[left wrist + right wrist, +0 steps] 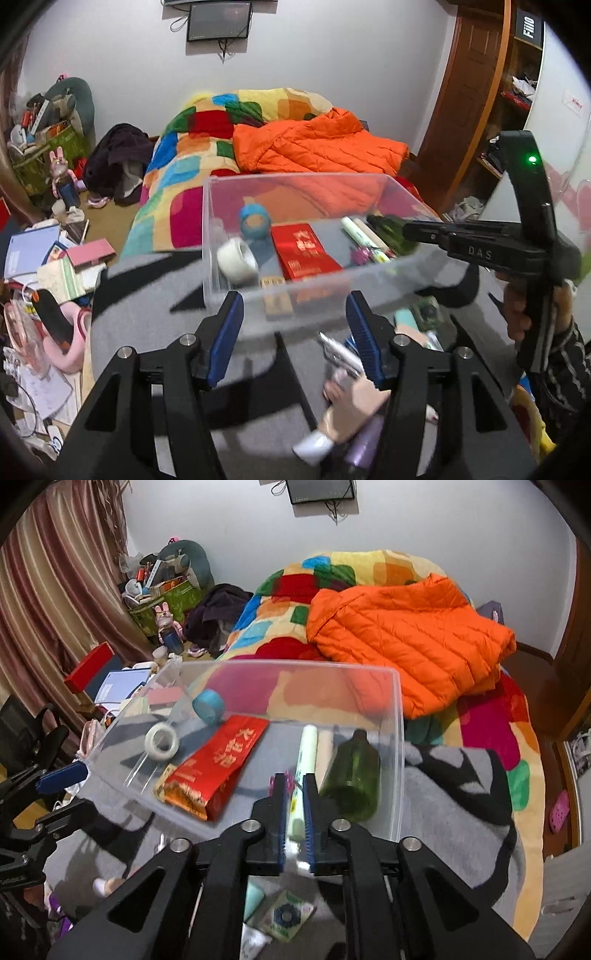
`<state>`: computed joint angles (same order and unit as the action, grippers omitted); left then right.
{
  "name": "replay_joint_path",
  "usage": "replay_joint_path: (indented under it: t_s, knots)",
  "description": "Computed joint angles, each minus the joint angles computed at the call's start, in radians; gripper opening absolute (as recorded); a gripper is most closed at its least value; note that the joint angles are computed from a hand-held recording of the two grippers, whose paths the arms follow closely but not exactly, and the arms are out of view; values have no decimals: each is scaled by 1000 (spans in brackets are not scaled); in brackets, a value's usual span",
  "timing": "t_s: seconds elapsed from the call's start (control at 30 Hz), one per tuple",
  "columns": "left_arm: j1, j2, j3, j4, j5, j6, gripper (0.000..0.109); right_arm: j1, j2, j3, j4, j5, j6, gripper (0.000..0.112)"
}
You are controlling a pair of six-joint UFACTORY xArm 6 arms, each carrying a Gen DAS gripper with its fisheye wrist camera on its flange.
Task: Organize objects
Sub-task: 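Grasp the purple cosmetic tube with the left tool while the right tool grasps the toothpaste tube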
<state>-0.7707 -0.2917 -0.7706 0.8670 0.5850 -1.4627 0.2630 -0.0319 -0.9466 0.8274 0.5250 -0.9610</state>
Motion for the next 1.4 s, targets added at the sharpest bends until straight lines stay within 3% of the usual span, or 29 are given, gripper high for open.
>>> replay_joint_path:
  t_s: [0.17,0.37,0.43,0.57,0.77,0.97,1.2,1.4]
  knots:
    - [-38,-38,48,-33,15,-17,57,-14,-54,51,24,-4,-28,27]
    - [-83,-64,96,-74,20,-42,57,-32,-136,120,48,-17,-62,34]
    - [-94,-75,114,-80,2,-60,57,-40,-174,152,71,-22,-77,42]
    - [-148,-81,130,-76,18,-109,58,-67,-231,195,102,24,-102,49]
    - [-210,-44,131,-83,24,-150,66,-65,-295,283,75,15,-90,58]
    - [-258,7,99,-30,80,-219,65,-54,-275,328,27,46,-41,58]
    - [-302,39,66,1,120,-239,39,-12,-312,410,34,5,-50,57]
    - [-322,59,52,37,121,-273,25,17,-360,473,23,-89,-74,23]
